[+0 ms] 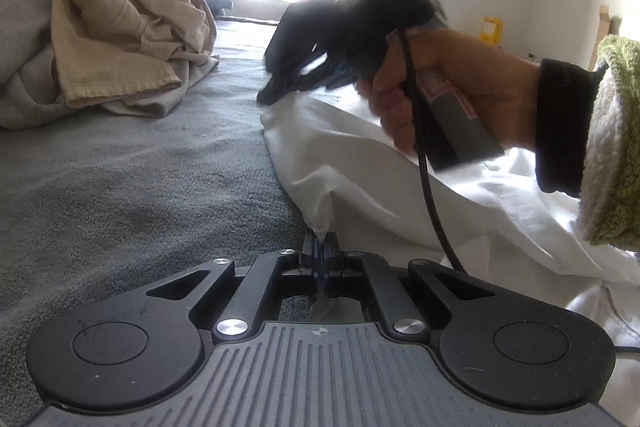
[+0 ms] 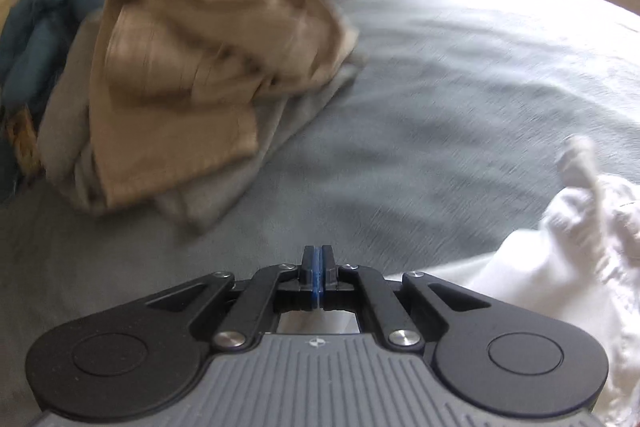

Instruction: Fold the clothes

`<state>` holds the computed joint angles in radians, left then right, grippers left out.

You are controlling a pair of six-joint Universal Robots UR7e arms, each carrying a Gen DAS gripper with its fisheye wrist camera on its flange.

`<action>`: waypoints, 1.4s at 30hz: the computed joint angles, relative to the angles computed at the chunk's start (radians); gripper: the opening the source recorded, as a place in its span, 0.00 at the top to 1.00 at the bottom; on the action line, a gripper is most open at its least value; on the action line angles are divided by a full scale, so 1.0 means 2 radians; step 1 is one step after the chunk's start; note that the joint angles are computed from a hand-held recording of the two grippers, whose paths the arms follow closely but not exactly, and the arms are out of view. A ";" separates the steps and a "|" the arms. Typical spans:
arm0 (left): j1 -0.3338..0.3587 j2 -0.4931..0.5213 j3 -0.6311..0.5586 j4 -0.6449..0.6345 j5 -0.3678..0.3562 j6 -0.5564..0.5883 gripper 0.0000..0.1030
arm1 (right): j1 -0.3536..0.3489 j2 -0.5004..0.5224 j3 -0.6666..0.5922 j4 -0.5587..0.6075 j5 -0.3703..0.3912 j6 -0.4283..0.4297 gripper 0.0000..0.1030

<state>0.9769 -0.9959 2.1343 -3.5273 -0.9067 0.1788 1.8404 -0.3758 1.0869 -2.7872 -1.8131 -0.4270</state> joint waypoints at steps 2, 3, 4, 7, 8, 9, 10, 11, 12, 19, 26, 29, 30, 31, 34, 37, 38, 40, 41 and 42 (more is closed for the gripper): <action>0.001 -0.003 0.001 0.004 -0.004 -0.005 1.00 | -0.002 -0.012 0.004 -0.004 0.009 0.015 0.99; 0.002 -0.004 0.001 0.006 -0.006 -0.009 1.00 | -0.002 -0.021 0.008 0.000 0.009 0.016 0.99; 0.003 -0.005 0.001 0.008 -0.008 -0.012 1.00 | -0.001 -0.034 0.015 0.005 0.009 0.015 0.98; 0.007 -0.012 0.002 0.014 -0.017 -0.026 0.99 | 0.000 -0.077 0.044 0.023 0.004 0.010 0.96; 0.009 -0.015 0.003 0.016 -0.022 -0.034 0.99 | 0.000 -0.094 0.056 0.036 0.003 0.006 0.96; 0.012 -0.018 0.003 0.020 -0.027 -0.043 0.99 | 0.001 -0.112 0.069 0.053 0.001 0.002 0.96; 0.016 -0.022 0.003 0.025 -0.035 -0.052 0.98 | 0.002 -0.128 0.084 0.065 -0.005 -0.003 0.96; 0.021 -0.027 0.003 0.032 -0.045 -0.063 0.98 | 0.003 -0.144 0.097 0.078 -0.012 -0.007 0.95; 0.026 -0.032 0.003 0.039 -0.056 -0.075 0.98 | 0.004 -0.157 0.110 0.091 -0.019 -0.011 0.95; 0.036 -0.070 0.018 0.068 -0.083 -0.093 0.96 | 0.002 -0.204 0.164 0.147 -0.049 0.009 0.95; 0.019 -0.041 0.029 -0.064 -0.096 0.026 0.85 | -0.003 -0.204 0.168 0.169 -0.045 -0.003 0.95; 0.021 -0.021 0.013 -0.074 -0.116 0.047 0.82 | -0.004 -0.193 0.158 0.175 -0.044 -0.007 0.95; 0.021 -0.018 0.005 -0.056 -0.109 0.040 0.82 | -0.005 -0.189 0.153 0.178 -0.041 -0.009 0.95; 0.021 -0.018 -0.003 -0.022 -0.095 0.023 0.81 | -0.006 -0.185 0.150 0.180 -0.041 -0.013 0.95; 0.030 -0.028 -0.011 0.050 -0.084 -0.027 0.82 | -0.007 -0.169 0.144 0.162 -0.056 -0.023 0.95; 0.035 -0.042 -0.007 0.073 -0.095 -0.046 0.82 | -0.011 -0.152 0.140 0.127 -0.080 -0.031 1.00; 0.036 -0.045 -0.005 0.075 -0.097 -0.047 0.82 | -0.011 -0.147 0.141 0.104 -0.092 -0.037 1.00; 0.036 -0.045 -0.003 0.073 -0.096 -0.045 0.82 | -0.008 -0.139 0.141 0.053 -0.118 -0.048 0.96; 0.035 -0.045 -0.002 0.071 -0.095 -0.044 0.82 | -0.008 -0.138 0.137 0.050 -0.123 -0.040 0.95; 0.036 -0.044 -0.002 0.071 -0.096 -0.043 0.82 | -0.009 -0.140 0.134 0.052 -0.120 -0.030 0.95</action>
